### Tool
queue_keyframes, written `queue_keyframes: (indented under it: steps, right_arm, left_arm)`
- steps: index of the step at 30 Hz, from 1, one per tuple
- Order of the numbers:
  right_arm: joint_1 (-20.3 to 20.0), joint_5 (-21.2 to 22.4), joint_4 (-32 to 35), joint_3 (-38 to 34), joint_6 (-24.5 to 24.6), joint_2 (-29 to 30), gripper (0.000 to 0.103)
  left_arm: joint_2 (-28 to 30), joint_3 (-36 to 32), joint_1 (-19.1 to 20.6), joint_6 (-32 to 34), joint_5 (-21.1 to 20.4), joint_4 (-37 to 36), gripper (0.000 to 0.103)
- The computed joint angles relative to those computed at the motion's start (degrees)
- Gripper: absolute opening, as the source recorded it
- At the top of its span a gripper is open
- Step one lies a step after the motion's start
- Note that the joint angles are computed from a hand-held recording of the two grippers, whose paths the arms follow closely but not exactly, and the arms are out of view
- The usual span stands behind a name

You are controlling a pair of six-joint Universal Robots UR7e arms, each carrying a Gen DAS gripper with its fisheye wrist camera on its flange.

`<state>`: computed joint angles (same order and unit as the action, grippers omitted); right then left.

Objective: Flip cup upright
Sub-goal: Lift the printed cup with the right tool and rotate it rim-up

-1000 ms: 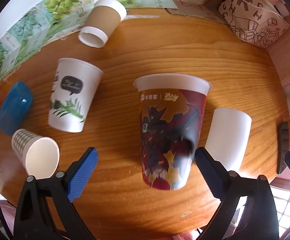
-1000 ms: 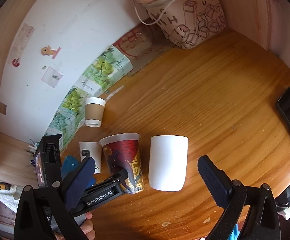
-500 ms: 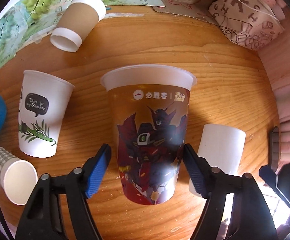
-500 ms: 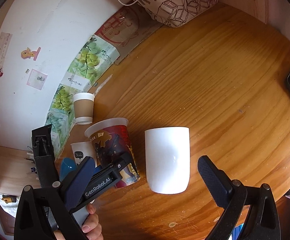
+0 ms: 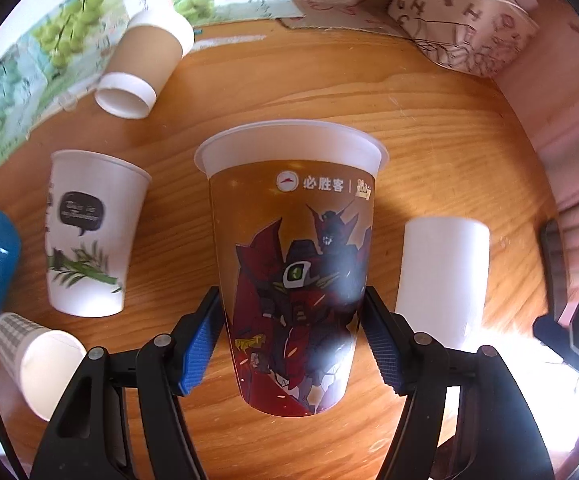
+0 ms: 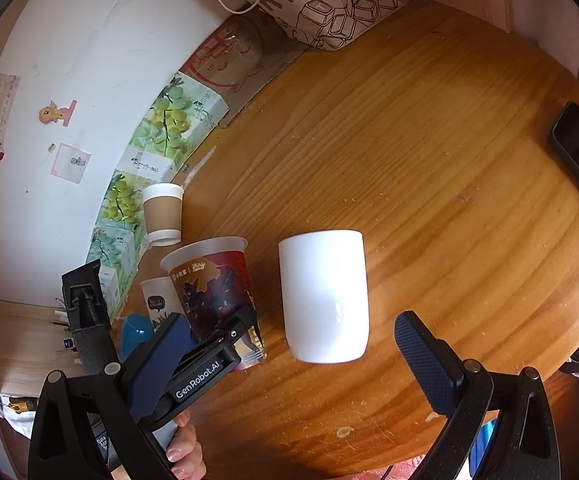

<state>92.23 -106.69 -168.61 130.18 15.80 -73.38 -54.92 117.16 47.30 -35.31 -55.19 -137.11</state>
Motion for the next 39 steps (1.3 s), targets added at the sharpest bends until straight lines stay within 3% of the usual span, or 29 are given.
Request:
queue_keyframes:
  steps: [14,28,39]
  right_arm:
    - [-1.8,5.8,-0.7,9.2,3.2,-8.6,0.102]
    - [-9.6,15.9,3.1,19.2,0.5,-21.3,0.102]
    - [-15.7,21.9,6.6,23.3,-1.8,-25.2,0.102]
  left_arm:
    - [-6.3,8.8,-8.4,5.3,3.2,0.4,0.071]
    - [-8.3,14.6,-18.4,4.9,2.1,9.1,0.071]
    - [-5.7,15.4,-19.0,3.0,0.8,11.1,0.071]
